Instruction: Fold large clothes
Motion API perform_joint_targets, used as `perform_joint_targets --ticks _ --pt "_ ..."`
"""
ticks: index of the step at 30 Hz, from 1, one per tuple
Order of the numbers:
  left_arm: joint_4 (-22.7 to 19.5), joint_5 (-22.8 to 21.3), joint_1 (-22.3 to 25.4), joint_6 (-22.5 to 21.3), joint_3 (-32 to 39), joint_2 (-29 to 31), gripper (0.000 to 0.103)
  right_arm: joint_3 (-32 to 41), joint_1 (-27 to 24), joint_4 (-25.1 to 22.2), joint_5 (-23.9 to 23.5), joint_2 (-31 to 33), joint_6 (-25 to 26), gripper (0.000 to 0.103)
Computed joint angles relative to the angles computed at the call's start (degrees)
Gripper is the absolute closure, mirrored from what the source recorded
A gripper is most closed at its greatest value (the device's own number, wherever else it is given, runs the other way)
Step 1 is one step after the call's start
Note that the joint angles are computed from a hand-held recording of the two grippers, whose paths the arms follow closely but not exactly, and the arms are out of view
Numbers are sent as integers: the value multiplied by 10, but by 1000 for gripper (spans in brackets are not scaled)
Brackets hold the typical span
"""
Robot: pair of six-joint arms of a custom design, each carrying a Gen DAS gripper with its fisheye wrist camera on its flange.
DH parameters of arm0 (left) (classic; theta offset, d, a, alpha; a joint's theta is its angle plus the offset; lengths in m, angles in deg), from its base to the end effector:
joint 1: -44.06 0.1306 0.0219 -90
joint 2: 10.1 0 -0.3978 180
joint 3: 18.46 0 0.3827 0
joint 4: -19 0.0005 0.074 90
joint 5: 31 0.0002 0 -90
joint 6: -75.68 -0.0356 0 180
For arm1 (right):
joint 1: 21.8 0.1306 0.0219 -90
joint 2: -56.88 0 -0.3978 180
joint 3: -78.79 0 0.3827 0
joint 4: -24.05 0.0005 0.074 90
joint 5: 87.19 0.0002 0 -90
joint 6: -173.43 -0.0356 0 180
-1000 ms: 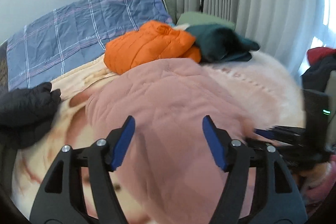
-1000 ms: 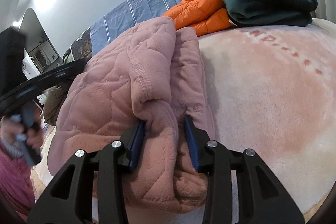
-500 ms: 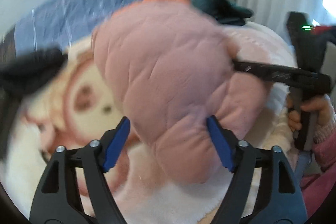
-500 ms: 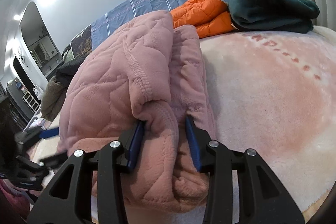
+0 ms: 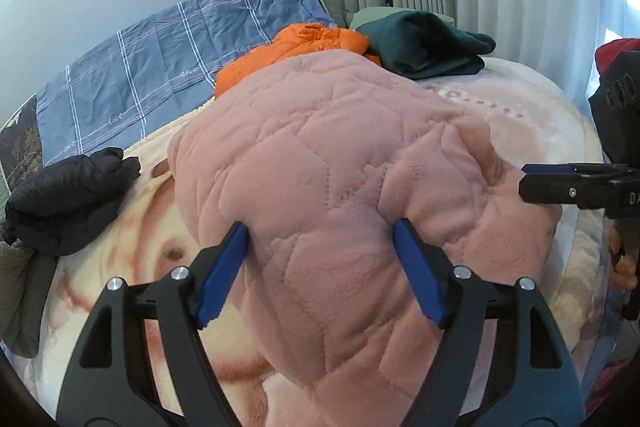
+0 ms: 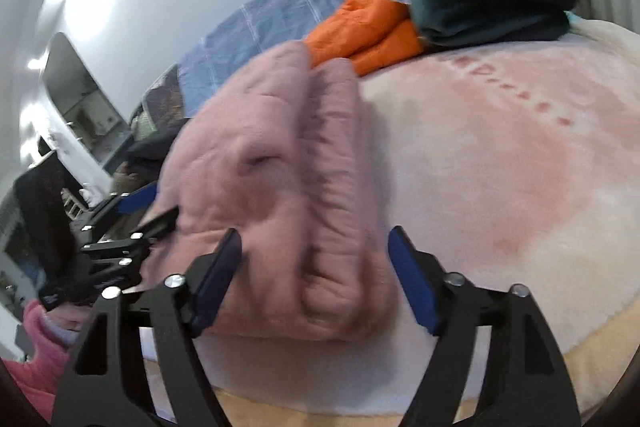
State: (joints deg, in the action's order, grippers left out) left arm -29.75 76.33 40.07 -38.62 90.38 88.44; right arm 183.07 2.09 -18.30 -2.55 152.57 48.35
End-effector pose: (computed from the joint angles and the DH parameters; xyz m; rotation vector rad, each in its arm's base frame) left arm 0.5399 -0.0488 0.5251 0.6959 2.0976 -0.1430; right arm 0.4840 0.2175 0.5226 0.1626 2.2344 0.6803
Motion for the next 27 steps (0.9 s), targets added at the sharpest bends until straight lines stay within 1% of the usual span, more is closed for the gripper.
perform_joint_targets --ticks 2,4,5,7,8,9,10,11,12,13,14,15,16,18,19,20,21,22,23,24,25,27 --pt "-10 13 6 2 9 5 27 -2 -15 11 -58 11 -36 25" --pt "-17 20 8 8 18 10 27 7 -29 16 -123 33 -75 18" --pt "-16 17 7 8 18 11 27 19 -34 15 -142 47 -88 16" --pt "-14 14 5 7 17 10 27 44 -40 9 -166 69 -95 12" --pt "-15 13 4 8 16 8 27 61 -42 -1 -175 82 -99 12" --pt "-16 15 4 12 16 9 27 82 -41 -23 -179 94 -97 11" --pt "-18 19 6 15 18 10 27 93 -40 -37 -175 99 -92 15" --pt "-22 28 8 20 21 12 27 97 -40 -44 -171 100 -87 21" --pt "-25 37 12 22 24 13 26 92 -39 -44 -165 95 -88 31" --pt "-31 55 18 29 30 16 25 80 -43 -34 -168 87 -91 40" --pt "-35 69 23 37 35 18 23 63 -43 -17 -167 77 -98 43" --pt "-41 92 32 60 46 23 20 54 -43 -8 -165 71 -101 46" --pt "-37 103 41 85 54 28 20 45 -42 0 -160 66 -102 46" --pt "-14 111 56 150 66 37 16 42 -36 4 -141 64 -95 46" --pt "-23 125 69 189 93 57 15 45 -33 2 -132 66 -92 45" --pt "-40 136 76 207 120 77 14 49 -31 -1 -128 68 -90 45" --pt "-52 141 79 216 135 89 14 52 -29 -3 -123 69 -87 44" --pt "-84 147 84 225 175 120 14 51 -30 -2 -121 70 -84 43" --pt "-100 153 86 229 198 138 12 52 -29 -2 -120 70 -82 43" --pt "-115 174 90 236 223 158 10 52 -28 -2 -119 70 -83 43" --pt "-129 206 94 253 255 183 10 46 -32 0 -121 66 -81 43" --pt "-160 246 99 282 314 226 8 43 -34 1 -122 65 -78 42"
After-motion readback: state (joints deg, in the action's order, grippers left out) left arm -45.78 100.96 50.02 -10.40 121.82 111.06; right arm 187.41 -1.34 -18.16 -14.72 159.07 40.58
